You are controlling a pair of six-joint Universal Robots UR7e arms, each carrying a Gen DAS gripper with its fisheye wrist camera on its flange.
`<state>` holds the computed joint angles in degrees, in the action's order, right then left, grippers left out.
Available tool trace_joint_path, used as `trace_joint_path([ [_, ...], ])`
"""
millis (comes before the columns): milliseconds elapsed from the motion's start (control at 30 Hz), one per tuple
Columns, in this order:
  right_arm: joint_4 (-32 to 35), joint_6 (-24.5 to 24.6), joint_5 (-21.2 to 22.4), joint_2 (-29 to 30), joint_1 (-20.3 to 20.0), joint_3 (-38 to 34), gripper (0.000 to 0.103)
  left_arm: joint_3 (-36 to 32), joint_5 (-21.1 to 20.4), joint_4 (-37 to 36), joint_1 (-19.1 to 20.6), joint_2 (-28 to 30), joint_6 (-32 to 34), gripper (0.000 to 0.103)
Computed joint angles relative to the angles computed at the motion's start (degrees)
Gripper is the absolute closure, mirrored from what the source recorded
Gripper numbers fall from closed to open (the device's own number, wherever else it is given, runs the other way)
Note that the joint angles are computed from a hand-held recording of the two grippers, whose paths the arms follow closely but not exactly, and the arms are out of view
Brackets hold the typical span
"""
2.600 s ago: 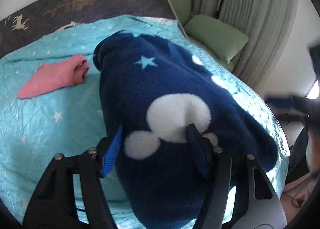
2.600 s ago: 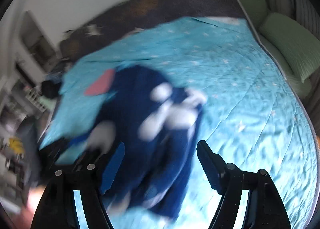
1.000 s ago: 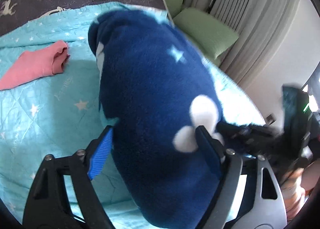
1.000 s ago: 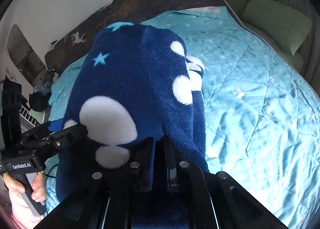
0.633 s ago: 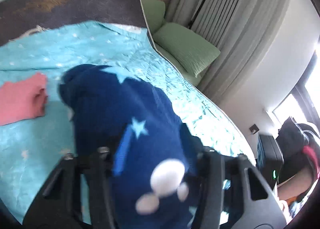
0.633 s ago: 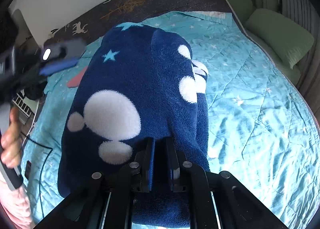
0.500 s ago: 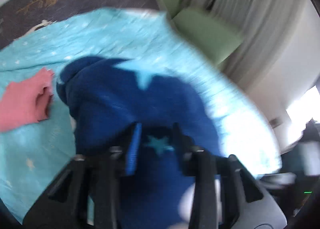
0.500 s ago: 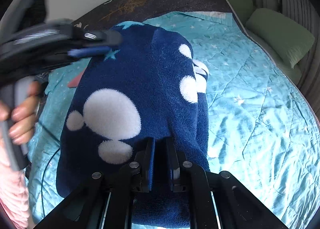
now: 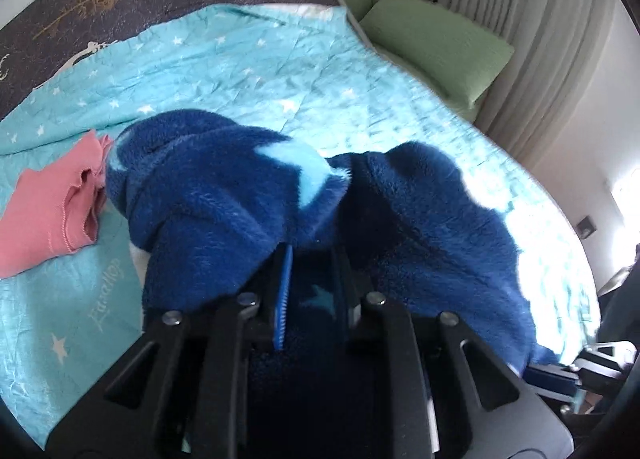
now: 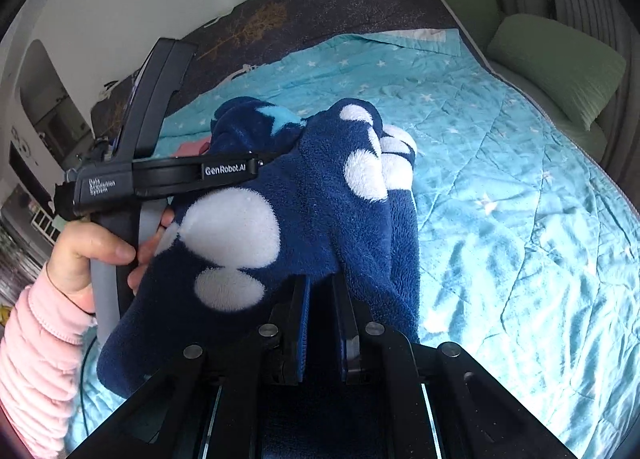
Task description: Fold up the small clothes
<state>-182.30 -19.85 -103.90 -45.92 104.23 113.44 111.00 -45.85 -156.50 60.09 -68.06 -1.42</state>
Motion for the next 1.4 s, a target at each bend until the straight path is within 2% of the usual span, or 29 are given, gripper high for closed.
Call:
trace_joint_path([
  [67,3.9,2.4,0.1,-2.2,0.5,0.4,0.091,0.9,-1.8,0.6,-1.0,-2.5,-1.0,0.073],
  [133,8.7,5.0,0.8,-4.9,0.8,0.4,0.086,2.4,-4.6,0.6,-1.9,-5.8,-3.2,0.05],
  [167,9.4,6.5,0.0,-5.9,1.4,0.6,0.085,3.2,-6.0,-0.4,-2.3,-7.0,-3.1,0.048],
  [233,8.7,6.5,-0.7,-7.4,2.5,1.0,0.083,4.7,-6.9,-1.0,-3.6,-8.9,-0.8,0.047],
  [267,7.9,6.3,-1.4,-7.6,3.1,1.0,0.082,5.5,-5.3,-1.4,-4.7,-9.6,0.5,0.047],
  [333,5.9,5.0,-2.6,-7.3,4.3,0.2,0.069,6.2,-2.7,-1.2,-5.8,-10.0,1.0,0.047],
  [400,5.1,4.8,-3.6,-5.8,5.1,-2.1,0.058,5.7,-3.2,0.6,-5.0,-9.9,-1.1,0.047],
  [500,9.8,6.9,-3.5,-2.6,5.1,-7.9,0.058,4.9,-4.1,2.4,-2.9,-8.7,-3.6,0.047],
  [667,14.7,6.6,-3.3,3.1,4.6,-17.1,0.059,6.5,1.6,-8.3,-2.0,-3.3,3.1,0.042],
  [733,23.8,10.8,-6.8,6.6,3.9,-22.6,0.067,7.0,3.7,-12.6,-2.1,-1.1,6.0,0.041],
  [767,26.5,13.0,-9.2,9.0,3.2,-24.5,0.067,6.8,4.5,-13.1,-1.9,0.0,6.5,0.041],
  [800,26.7,13.7,-9.3,10.6,2.1,-25.3,0.066,6.6,5.6,-14.1,-1.9,1.1,7.5,0.041],
  [867,22.0,13.8,-5.2,10.8,-0.2,-23.5,0.061,6.9,4.8,-19.7,-1.2,2.8,9.8,0.039],
  [933,19.5,15.0,-0.2,9.7,-2.2,-21.2,0.06,7.0,4.3,-21.8,-1.0,3.3,10.2,0.038],
  [967,18.6,15.2,0.7,9.4,-2.6,-20.5,0.06,7.2,4.7,-22.6,-1.2,3.5,10.7,0.038],
  [1033,15.3,14.5,1.0,8.8,-2.5,-18.7,0.059,7.0,5.8,-19.1,-1.8,2.6,9.7,0.037],
  [1133,13.0,14.6,1.4,5.8,-1.5,-14.9,0.059,7.7,4.6,-11.4,-3.3,-2.1,4.6,0.038],
  [1200,11.0,15.0,4.6,1.6,-1.3,-10.4,0.059,9.6,1.9,-6.8,-4.6,-7.2,-1.2,0.038],
  [1233,9.4,13.7,6.2,-0.7,-1.2,-7.5,0.059,11.1,-0.8,-4.5,-5.3,-10.6,-3.6,0.038],
  [1300,7.0,9.5,5.6,-4.3,0.1,-2.5,0.058,13.4,-4.7,-1.9,-6.4,-14.7,-5.1,0.038],
  [1400,4.0,3.9,2.1,-6.7,2.5,3.2,0.058,17.0,-3.8,-1.6,-8.7,-17.0,-4.9,0.037],
])
